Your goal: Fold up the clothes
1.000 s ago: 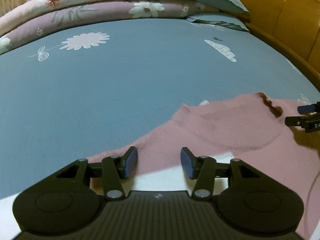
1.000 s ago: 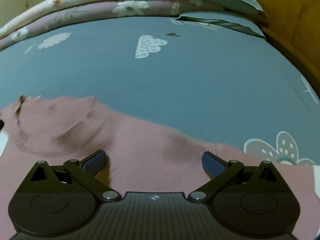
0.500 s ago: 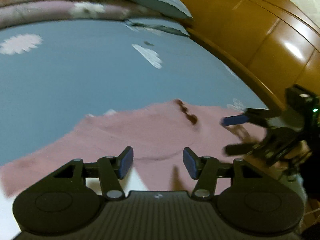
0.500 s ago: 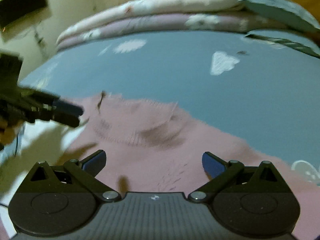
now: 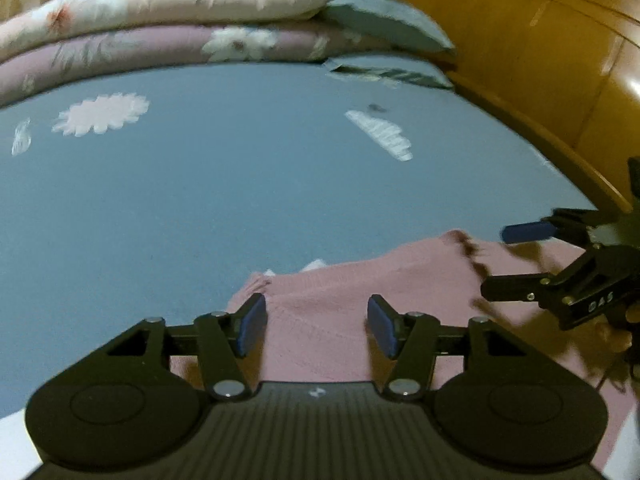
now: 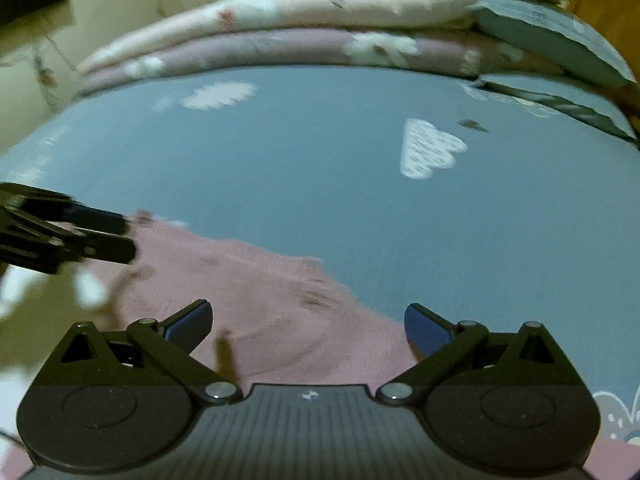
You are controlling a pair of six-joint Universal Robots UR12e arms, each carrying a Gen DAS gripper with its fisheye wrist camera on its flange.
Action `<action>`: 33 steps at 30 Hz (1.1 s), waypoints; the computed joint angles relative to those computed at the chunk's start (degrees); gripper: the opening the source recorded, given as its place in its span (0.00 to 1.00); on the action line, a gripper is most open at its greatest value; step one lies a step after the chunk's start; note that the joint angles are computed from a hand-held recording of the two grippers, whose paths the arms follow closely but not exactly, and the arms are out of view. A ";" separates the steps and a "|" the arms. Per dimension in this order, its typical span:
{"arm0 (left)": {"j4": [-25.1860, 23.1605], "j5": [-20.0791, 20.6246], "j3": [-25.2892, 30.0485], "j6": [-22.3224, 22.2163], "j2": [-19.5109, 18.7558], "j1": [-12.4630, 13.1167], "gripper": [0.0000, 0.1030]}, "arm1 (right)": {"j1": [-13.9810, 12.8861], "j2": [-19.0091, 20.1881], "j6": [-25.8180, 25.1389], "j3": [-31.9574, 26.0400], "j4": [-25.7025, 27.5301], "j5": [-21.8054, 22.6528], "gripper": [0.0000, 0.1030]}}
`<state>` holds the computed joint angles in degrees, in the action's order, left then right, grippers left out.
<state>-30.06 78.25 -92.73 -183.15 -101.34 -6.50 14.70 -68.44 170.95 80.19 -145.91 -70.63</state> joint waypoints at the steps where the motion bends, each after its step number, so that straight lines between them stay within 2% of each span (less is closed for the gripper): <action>1: -0.29 -1.12 -0.41 0.69 0.55 0.21 0.59 | -0.43 -0.67 -1.23 0.91 -0.43 3.06 1.00; 3: -1.54 -3.66 -1.15 1.67 1.50 0.79 0.61 | -0.91 -1.37 -4.36 1.58 1.41 7.93 1.00; 6: -3.39 -4.06 -1.58 1.69 1.71 1.26 0.62 | -0.42 -0.67 -7.52 1.11 4.59 9.02 1.00; 8: -3.97 -0.88 -1.36 0.70 1.09 0.93 0.62 | 0.34 0.37 -7.32 0.54 3.56 6.32 1.00; 10: -1.61 -0.71 -1.55 -0.94 0.41 1.26 0.63 | 0.87 1.56 -5.84 -0.05 0.40 3.94 1.00; 13: -0.81 1.00 -0.55 -3.23 -0.44 1.17 0.63 | 0.79 3.07 -0.98 -2.31 0.44 3.87 1.00; 15: -1.18 0.88 0.03 -4.59 -0.57 1.18 0.63 | 0.92 3.09 0.62 -3.50 2.44 3.04 1.00; 18: -0.65 2.41 -0.86 -2.38 0.76 0.43 0.64 | 1.40 0.68 -0.71 -2.15 2.56 0.18 1.00; 21: -1.00 3.24 -2.59 -0.03 2.71 -0.31 0.66 | 0.22 -3.55 -0.94 2.95 -0.52 0.35 1.00; 25: -1.59 4.78 -4.31 0.61 4.38 -1.33 0.66 | -1.97 -8.13 4.41 8.37 -0.50 -4.00 1.00; 29: -2.82 4.80 -4.97 -1.98 4.46 -1.57 0.70 | -4.40 -9.88 12.93 11.35 0.53 -6.82 1.00; 33: -3.17 6.43 -5.13 -2.56 4.35 -2.01 0.71 | -5.49 -11.25 17.68 13.61 1.48 -14.29 1.00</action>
